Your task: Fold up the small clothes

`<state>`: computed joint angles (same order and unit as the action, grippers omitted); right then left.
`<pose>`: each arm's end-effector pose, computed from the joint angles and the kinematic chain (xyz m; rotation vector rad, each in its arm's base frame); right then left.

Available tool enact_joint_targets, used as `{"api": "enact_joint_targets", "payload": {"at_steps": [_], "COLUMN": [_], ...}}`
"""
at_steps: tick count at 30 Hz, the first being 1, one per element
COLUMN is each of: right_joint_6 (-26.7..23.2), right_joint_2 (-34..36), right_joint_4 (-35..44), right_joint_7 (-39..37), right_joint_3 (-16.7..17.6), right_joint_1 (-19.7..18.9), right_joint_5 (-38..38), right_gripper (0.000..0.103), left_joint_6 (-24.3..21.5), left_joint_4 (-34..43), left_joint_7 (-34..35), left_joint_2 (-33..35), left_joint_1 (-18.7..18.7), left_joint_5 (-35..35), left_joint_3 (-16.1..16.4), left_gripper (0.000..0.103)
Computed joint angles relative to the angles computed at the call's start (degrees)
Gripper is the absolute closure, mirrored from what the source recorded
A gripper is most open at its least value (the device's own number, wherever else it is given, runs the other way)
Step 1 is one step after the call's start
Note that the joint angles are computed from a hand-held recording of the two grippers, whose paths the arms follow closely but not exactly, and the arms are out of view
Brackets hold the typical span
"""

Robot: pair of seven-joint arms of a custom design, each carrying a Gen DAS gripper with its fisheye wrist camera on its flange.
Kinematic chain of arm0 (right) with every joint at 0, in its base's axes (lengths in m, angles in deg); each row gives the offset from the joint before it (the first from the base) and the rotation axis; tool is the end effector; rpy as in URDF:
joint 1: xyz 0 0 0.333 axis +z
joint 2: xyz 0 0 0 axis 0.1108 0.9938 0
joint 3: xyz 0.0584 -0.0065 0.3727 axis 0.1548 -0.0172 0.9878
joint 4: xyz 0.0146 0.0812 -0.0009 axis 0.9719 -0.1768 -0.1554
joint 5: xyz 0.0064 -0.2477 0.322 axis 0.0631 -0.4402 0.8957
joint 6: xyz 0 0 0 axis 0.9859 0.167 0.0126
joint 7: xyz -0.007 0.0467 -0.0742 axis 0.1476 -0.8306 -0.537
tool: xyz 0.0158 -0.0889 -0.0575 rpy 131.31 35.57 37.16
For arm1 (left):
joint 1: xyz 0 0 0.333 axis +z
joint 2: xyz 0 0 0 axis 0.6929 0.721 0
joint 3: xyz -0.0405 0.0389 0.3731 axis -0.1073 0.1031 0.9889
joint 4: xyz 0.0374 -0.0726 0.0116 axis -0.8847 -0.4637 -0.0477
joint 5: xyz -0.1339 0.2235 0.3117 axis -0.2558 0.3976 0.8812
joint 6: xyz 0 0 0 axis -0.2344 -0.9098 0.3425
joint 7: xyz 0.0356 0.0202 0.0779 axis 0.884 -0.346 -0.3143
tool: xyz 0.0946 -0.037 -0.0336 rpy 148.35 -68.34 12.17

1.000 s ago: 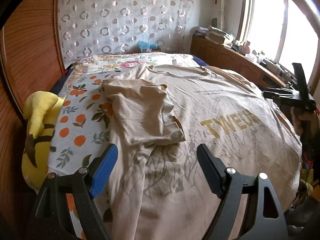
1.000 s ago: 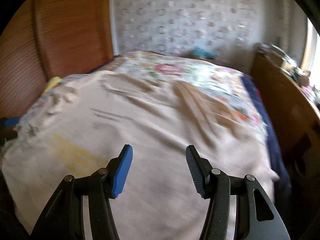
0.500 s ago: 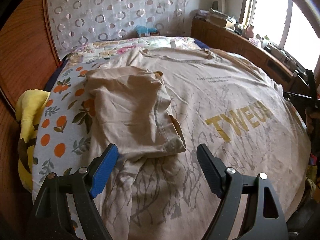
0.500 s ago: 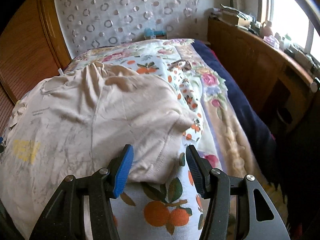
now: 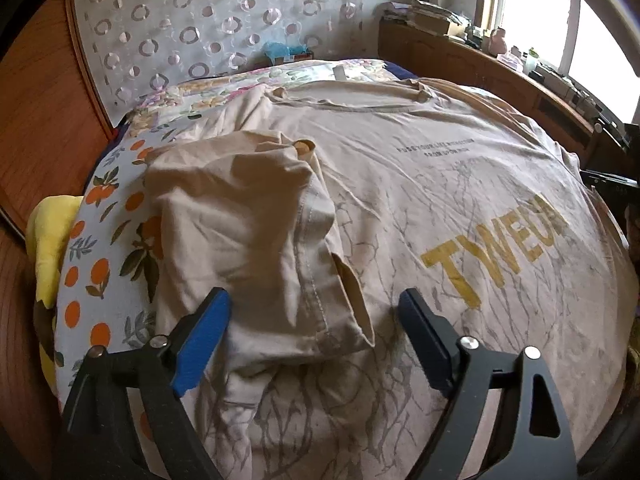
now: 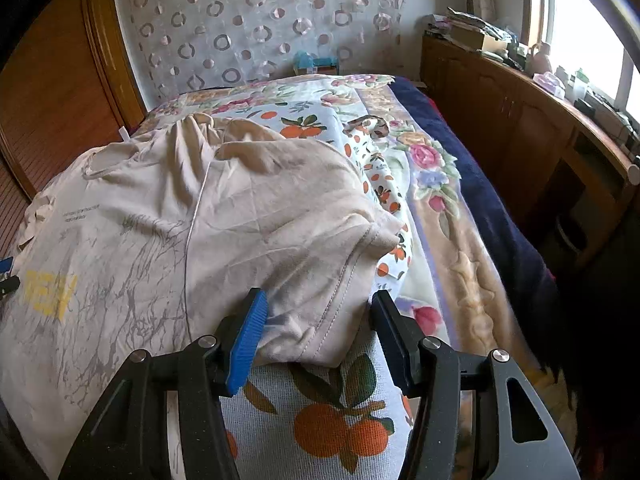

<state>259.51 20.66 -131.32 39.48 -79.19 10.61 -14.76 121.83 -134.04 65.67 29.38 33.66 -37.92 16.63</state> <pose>0.7226 0.1183 0.3712 -1.8725 1.6598 -0.5088 0.6657 -0.1601 0.4007 -1.6883 2.0261 -0.6792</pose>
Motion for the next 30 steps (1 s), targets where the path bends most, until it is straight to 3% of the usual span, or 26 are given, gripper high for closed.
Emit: {"api": "enact_joint_targets", "payload": {"at_steps": [5, 8, 11, 15, 19, 22, 26, 30], "right_joint_6": [0.37, 1.04, 0.52, 0.35, 1.52, 5.39, 7.61, 8.54], "right_joint_2": [-0.04, -0.39, 0.18, 1.13, 1.55, 1.01, 0.37, 0.28], "right_joint_4": [-0.21, -0.5, 0.49, 1.52, 1.47, -0.33, -1.27, -1.23], "right_joint_7": [0.46, 2.43, -0.75, -3.4, -5.79, -7.12, -7.3, -7.17], "right_joint_3": [-1.22, -5.27, -1.18, 1.77, 5.22, 7.93, 9.44, 9.91], "right_joint_1": [1.0, 4.53, 1.15, -1.09, -3.87, -5.72, -6.42, -6.1], "right_joint_5": [-0.51, -2.52, -3.2, -2.41, -0.01, 1.11, -0.13, -1.94], "right_gripper": [0.046, 0.054, 0.071, 0.093, 0.096, 0.096, 0.096, 0.096], "left_joint_6": [-1.07, -1.42, -1.77, -2.09, -2.01, -0.66, 5.85, 12.67], "left_joint_4": [0.77, 1.1, 1.32, 1.86, 1.53, 0.32, -2.74, -5.3], "left_joint_7": [2.58, 2.67, 3.23, 2.9, 1.92, -2.16, -8.52, -17.66], "left_joint_2": [0.49, 0.7, 0.77, 1.0, 0.76, -0.07, -2.06, -3.93], "left_joint_1": [1.3, 0.96, 1.31, 0.9, 0.15, -3.11, -7.96, -21.57], "left_joint_5": [-1.3, -1.44, -2.07, -1.95, -1.3, 2.09, 6.95, 12.5], "left_joint_3": [-1.77, -1.5, -1.89, -1.35, -0.6, 2.95, 8.19, 23.13], "left_gripper": [0.002, 0.001, 0.0, 0.0, 0.0, 0.0, 0.0, 0.0]}}
